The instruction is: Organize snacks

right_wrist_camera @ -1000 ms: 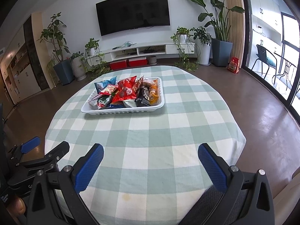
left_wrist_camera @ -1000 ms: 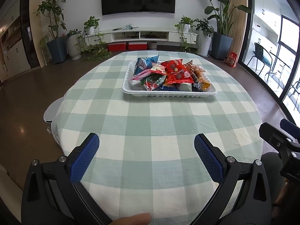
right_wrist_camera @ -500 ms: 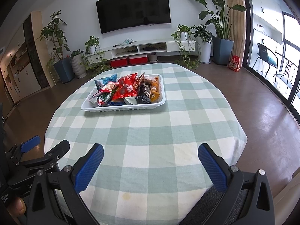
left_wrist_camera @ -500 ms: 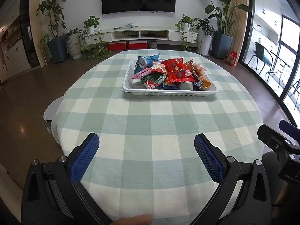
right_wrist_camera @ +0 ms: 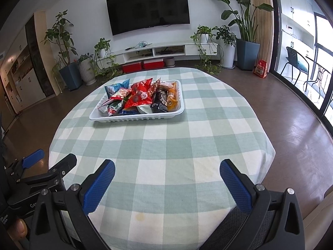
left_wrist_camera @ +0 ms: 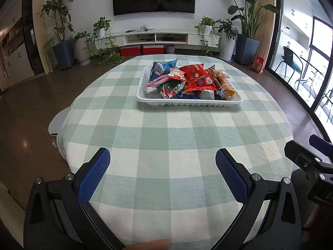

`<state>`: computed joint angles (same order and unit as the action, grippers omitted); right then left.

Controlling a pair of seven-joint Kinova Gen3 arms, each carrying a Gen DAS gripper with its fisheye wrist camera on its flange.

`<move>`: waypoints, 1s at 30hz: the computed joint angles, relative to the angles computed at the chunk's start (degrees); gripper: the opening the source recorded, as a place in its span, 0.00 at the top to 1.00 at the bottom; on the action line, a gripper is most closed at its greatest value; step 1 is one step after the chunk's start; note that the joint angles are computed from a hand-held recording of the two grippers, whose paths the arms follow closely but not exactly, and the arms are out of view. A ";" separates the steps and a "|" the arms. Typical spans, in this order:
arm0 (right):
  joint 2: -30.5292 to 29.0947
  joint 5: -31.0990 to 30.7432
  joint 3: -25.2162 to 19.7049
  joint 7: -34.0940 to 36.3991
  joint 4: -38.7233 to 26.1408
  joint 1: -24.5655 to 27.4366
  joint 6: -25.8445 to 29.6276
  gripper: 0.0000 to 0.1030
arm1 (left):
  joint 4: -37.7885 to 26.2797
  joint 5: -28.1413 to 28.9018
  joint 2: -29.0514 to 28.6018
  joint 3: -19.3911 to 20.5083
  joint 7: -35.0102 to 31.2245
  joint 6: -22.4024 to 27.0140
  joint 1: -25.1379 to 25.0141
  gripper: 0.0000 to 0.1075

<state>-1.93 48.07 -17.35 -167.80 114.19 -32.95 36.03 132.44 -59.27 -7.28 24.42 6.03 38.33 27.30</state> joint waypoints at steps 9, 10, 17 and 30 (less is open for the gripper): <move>0.00 -0.53 0.02 0.46 -0.18 -0.08 0.22 0.00 | -0.08 0.17 -0.01 -0.13 -0.29 -0.01 0.03 0.04; -0.02 -0.52 0.01 0.46 -0.20 -0.08 0.24 0.00 | -0.01 0.08 0.04 -0.11 -0.19 -0.04 -0.01 0.04; 0.04 -0.98 -0.02 0.81 -0.43 -0.06 0.43 0.00 | -0.22 0.39 0.00 -0.10 -0.55 0.07 -0.01 0.04; -0.82 -2.46 -0.43 0.68 0.72 -0.12 0.33 0.00 | 1.13 -3.34 0.30 0.77 3.39 0.58 0.10 0.04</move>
